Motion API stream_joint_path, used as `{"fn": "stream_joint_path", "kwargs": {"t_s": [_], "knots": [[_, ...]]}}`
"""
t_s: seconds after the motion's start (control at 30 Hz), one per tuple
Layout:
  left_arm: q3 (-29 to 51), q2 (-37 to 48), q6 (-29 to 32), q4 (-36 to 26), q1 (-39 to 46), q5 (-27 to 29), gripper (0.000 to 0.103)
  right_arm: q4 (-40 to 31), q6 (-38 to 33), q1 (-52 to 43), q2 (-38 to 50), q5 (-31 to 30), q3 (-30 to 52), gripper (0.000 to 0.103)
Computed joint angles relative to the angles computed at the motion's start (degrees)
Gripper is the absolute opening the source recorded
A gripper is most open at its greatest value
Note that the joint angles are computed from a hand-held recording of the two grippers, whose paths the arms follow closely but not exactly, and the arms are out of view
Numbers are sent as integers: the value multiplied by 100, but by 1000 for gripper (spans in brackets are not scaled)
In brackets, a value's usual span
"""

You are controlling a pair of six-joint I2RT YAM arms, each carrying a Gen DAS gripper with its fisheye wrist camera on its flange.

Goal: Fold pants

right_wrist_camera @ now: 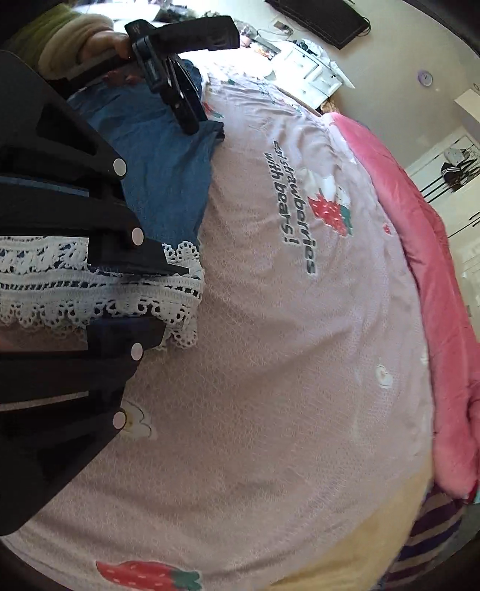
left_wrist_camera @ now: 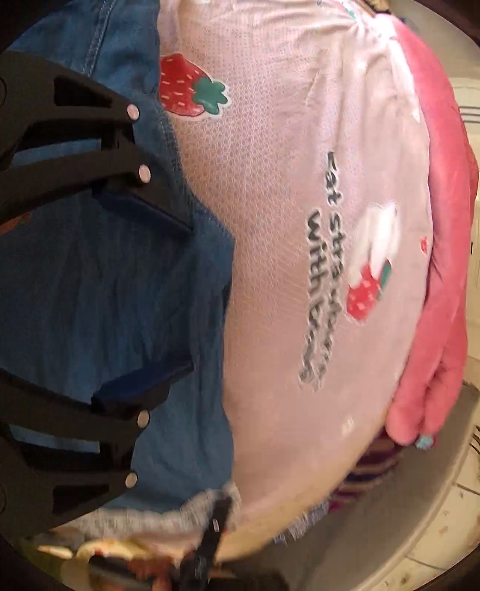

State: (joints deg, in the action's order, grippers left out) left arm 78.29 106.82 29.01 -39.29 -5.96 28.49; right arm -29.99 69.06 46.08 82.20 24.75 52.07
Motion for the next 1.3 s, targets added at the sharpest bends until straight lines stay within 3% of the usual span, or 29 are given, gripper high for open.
{"fn": "stream_joint_path", "kwargs": {"t_s": [0.1, 0.17, 0.27, 0.33, 0.43, 0.53, 0.67, 0.73, 0.83, 0.9, 1.07, 1.2, 1.3], "knots": [[-179, 10, -117, 426, -41, -212, 58, -189, 77, 57, 382, 282, 130, 19], [-145, 108, -125, 467, -42, -232, 59, -318, 119, 36, 811, 386, 284, 33], [-181, 83, -59, 527, -76, -320, 59, -223, 305, 156, 696, 602, 139, 39], [-126, 61, -80, 457, 3, -188, 64, -756, 680, 416, 558, 966, 284, 50], [-273, -240, -62, 384, 182, 77, 77, -1779, 1342, 1249, 464, 1808, 738, 50], [-618, -713, 156, 255, 385, 513, 83, -2180, 1542, 1920, 727, 2124, 1223, 51], [-1248, -1272, 469, 191, 663, 770, 87, -1987, 1408, 2411, 1173, 1987, 1537, 51], [-1615, -1493, 597, 421, 706, 615, 88, -1930, 1482, 2556, 1449, 1678, 1634, 51], [-1923, -1490, 661, 678, 684, 143, 89, -1965, 2220, 2753, 1682, 1233, 1501, 51], [-1910, -1284, 686, 707, 712, 24, 89, -1824, 2824, 3103, 1714, 1516, 1262, 51], [-2195, -1343, 709, 1161, 669, -64, 93, -2241, 3021, 3259, 2061, 1610, 1573, 51], [-2132, -1600, 724, 791, 758, 66, 93, -2804, 3154, 3365, 2099, 1650, 1958, 51], [-2235, -2060, 845, 556, 842, 285, 93, -3545, 3637, 3588, 2143, 1926, 2305, 58]]}}
